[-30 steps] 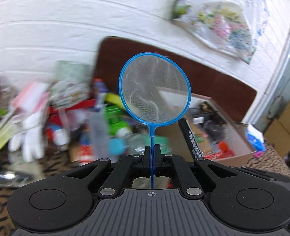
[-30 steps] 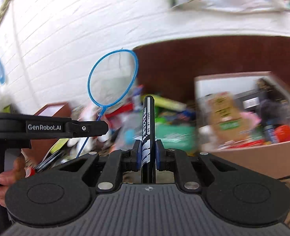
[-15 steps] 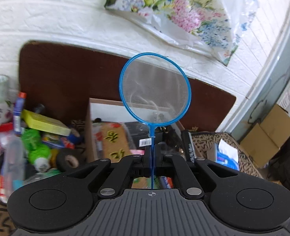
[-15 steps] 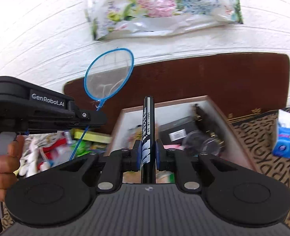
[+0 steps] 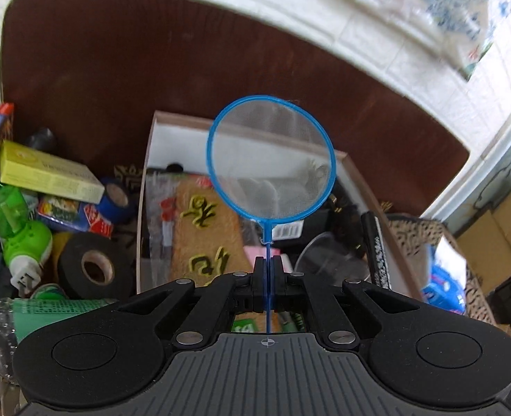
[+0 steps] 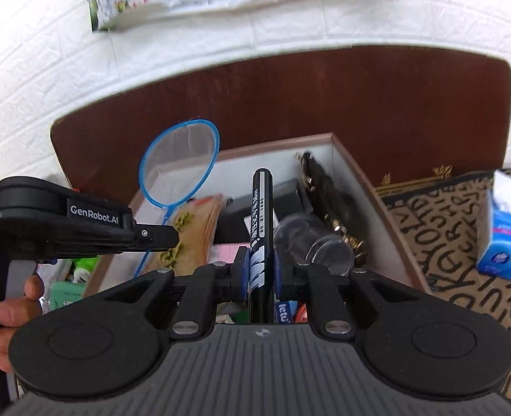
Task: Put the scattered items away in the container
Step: 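Carry the net and marker into the box and open both grippers, then withdraw both grippers from the box back over the table clutter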
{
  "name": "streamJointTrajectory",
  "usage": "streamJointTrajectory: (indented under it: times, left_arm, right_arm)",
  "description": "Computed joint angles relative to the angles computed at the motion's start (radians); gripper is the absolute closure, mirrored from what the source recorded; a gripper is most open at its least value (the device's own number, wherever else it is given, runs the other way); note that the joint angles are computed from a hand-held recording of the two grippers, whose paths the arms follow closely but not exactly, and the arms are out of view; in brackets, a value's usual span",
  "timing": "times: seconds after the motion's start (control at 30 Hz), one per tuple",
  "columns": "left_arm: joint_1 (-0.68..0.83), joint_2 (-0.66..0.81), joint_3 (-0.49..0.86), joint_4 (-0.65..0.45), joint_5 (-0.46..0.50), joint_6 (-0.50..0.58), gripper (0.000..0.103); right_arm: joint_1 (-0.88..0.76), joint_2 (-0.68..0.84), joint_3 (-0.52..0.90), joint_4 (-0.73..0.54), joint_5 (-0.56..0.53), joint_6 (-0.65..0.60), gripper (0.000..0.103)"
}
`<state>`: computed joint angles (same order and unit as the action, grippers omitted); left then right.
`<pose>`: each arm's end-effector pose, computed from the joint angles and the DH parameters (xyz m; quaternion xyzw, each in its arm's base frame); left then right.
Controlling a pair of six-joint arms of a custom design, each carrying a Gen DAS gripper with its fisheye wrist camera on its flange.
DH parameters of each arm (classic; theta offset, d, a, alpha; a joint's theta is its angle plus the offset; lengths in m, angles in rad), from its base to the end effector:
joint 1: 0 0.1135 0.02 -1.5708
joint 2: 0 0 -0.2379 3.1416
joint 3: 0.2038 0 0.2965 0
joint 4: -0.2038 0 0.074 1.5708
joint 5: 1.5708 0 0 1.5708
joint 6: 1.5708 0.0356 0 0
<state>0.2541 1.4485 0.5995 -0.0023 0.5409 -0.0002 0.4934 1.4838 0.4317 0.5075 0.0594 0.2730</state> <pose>0.2918 0.0569 0.0927 -0.0211 0.9066 -0.2051 0.3682 0.2556 0.1351 0.0713 -0.0813 0.8672 0.1595 0.4648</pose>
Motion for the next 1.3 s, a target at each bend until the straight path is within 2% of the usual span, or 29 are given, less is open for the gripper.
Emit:
streamJointTrajectory:
  times: [0.03,0.07,0.1,0.17,0.2,0.27,0.37,0.4,0.7,0.9,1.1,1.3]
  left_arm:
    - [-0.002,0.007,0.001,0.003,-0.007,0.006,0.08]
    - [-0.004,0.002,-0.006,0.011,-0.02,0.008,0.066]
    - [-0.003,-0.007,-0.018,0.023,-0.029,0.009,0.038]
    - [0.006,-0.045,-0.054,0.054,-0.046,0.008,0.008]
    - [0.008,-0.074,-0.083,0.087,-0.062,0.002,0.005]
    - [0.023,-0.125,-0.132,0.126,-0.062,0.032,0.005]
    - [0.055,-0.165,-0.15,0.085,-0.021,0.108,0.0]
    - [0.064,-0.179,-0.157,0.072,-0.016,0.119,0.0]
    - [0.108,-0.287,-0.215,-0.009,-0.018,0.181,0.0]
    - [0.148,-0.423,-0.263,-0.095,-0.009,0.233,0.0]
    - [0.258,-0.572,-0.299,-0.236,0.082,0.303,0.0]
    - [0.418,-0.693,-0.318,-0.397,0.188,0.447,0.0]
  right_arm:
    - [0.004,0.024,0.015,-0.004,-0.003,-0.004,0.084]
    - [0.012,0.041,0.026,-0.006,0.004,-0.008,0.075]
    - [0.024,0.05,0.029,-0.002,0.023,-0.009,0.05]
    - [0.054,0.044,0.018,0.004,0.081,-0.019,0.029]
    - [0.071,0.04,0.009,0.013,0.114,-0.033,0.026]
    - [0.093,0.027,0.004,-0.005,0.166,-0.043,0.02]
    - [0.109,0.001,-0.008,-0.025,0.212,-0.036,0.004]
    - [0.113,-0.008,-0.011,-0.039,0.216,-0.031,0.003]
    - [0.149,-0.118,-0.044,-0.165,0.224,0.029,0.001]
    - [0.189,-0.233,-0.085,-0.216,0.25,0.065,0.001]
    - [0.28,-0.364,-0.112,-0.31,0.326,0.075,0.001]
    - [0.402,-0.434,-0.122,-0.375,0.406,0.115,0.001]
